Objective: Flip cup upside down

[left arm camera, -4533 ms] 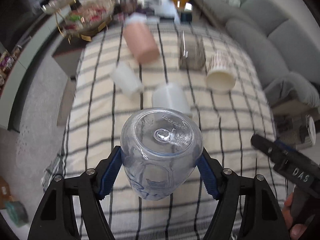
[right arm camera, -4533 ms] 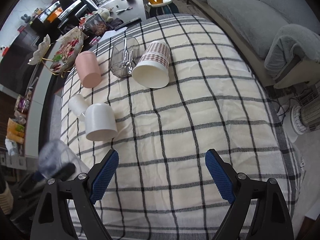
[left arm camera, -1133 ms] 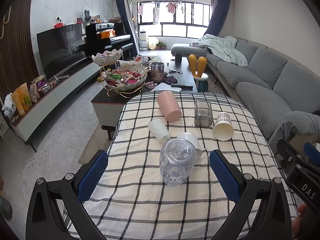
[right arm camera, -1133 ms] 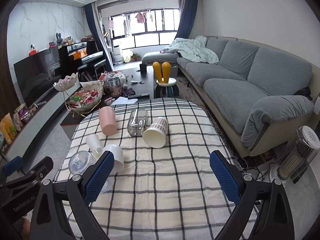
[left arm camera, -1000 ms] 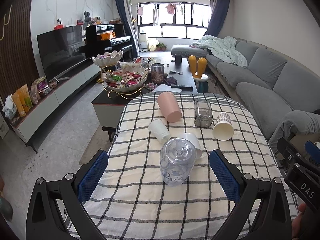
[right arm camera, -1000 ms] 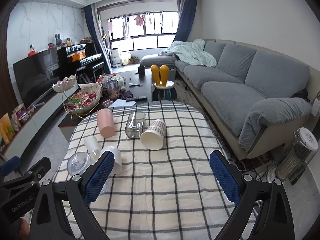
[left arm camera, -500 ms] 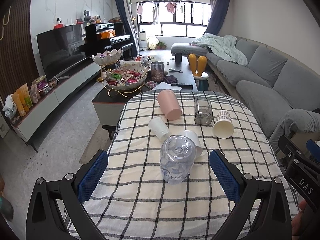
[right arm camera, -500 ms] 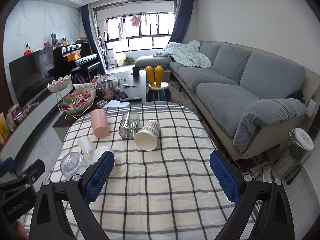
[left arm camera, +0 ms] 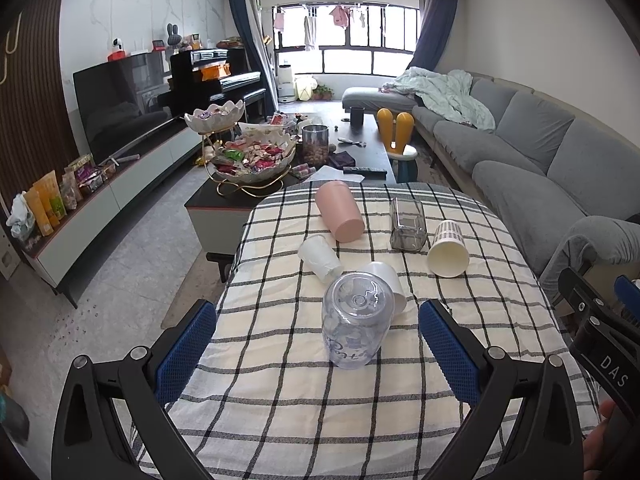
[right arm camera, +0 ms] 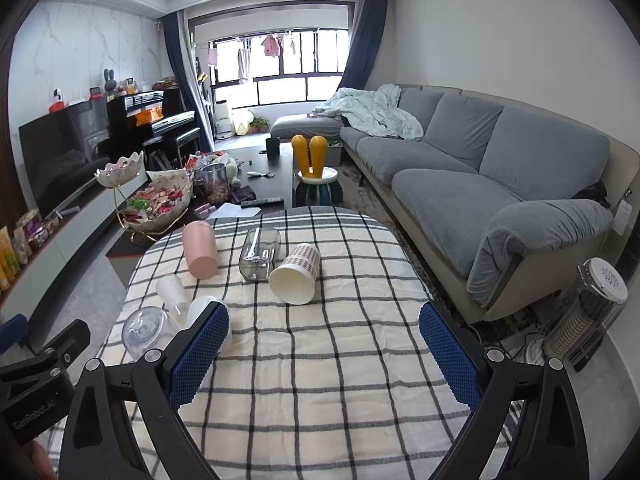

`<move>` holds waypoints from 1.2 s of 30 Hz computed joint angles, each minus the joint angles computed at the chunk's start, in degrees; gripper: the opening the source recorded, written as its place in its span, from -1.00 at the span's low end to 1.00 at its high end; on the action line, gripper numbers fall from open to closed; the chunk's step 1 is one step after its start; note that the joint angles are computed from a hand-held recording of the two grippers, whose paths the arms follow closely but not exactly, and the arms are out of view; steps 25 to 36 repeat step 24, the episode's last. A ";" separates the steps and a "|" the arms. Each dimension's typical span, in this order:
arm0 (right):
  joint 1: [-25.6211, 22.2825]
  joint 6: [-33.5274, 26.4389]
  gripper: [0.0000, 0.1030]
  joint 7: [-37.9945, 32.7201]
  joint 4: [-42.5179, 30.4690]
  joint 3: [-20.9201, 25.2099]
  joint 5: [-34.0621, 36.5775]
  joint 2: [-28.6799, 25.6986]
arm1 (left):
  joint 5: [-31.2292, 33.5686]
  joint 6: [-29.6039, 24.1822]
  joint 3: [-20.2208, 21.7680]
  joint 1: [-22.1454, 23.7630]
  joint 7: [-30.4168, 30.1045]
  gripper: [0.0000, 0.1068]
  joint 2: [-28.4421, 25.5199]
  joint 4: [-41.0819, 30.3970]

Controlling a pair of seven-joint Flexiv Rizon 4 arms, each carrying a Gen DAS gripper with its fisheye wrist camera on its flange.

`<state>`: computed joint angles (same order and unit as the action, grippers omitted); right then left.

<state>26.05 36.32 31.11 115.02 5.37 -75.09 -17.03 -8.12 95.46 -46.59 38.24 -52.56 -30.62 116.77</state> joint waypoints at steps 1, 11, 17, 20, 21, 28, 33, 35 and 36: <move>-0.09 0.12 0.87 -0.04 0.15 -0.02 -0.09 0.09 | 0.01 0.20 0.32 -0.26 -0.10 0.93 0.03 -0.05; 0.16 -0.08 0.87 0.01 -0.22 0.02 0.13 -0.16 | 0.27 -0.05 0.19 0.05 0.51 0.93 -0.03 0.24; 0.15 0.05 0.87 -0.10 -0.22 -0.03 0.08 -0.18 | -0.32 -0.97 -0.10 0.13 1.08 0.93 0.17 0.24; 0.00 0.52 0.87 -0.19 -0.24 -0.07 0.16 -0.27 | -1.07 -1.44 0.04 0.02 1.37 0.93 0.42 0.25; -0.03 0.61 0.87 -0.23 -0.28 -0.11 0.13 -0.32 | -1.28 -1.43 0.10 -0.08 1.53 0.93 0.49 0.27; -0.03 0.69 0.87 -0.26 -0.25 -0.15 0.12 -0.31 | -1.44 -1.09 0.29 -0.32 1.98 0.93 0.40 0.22; -0.03 0.69 0.87 -0.26 -0.25 -0.15 0.12 -0.31 | -1.44 -1.09 0.29 -0.32 1.98 0.93 0.40 0.22; -0.03 0.69 0.87 -0.26 -0.25 -0.15 0.12 -0.31 | -1.44 -1.09 0.29 -0.32 1.98 0.93 0.40 0.22; -0.03 0.69 0.87 -0.26 -0.25 -0.15 0.12 -0.31 | -1.44 -1.09 0.29 -0.32 1.98 0.93 0.40 0.22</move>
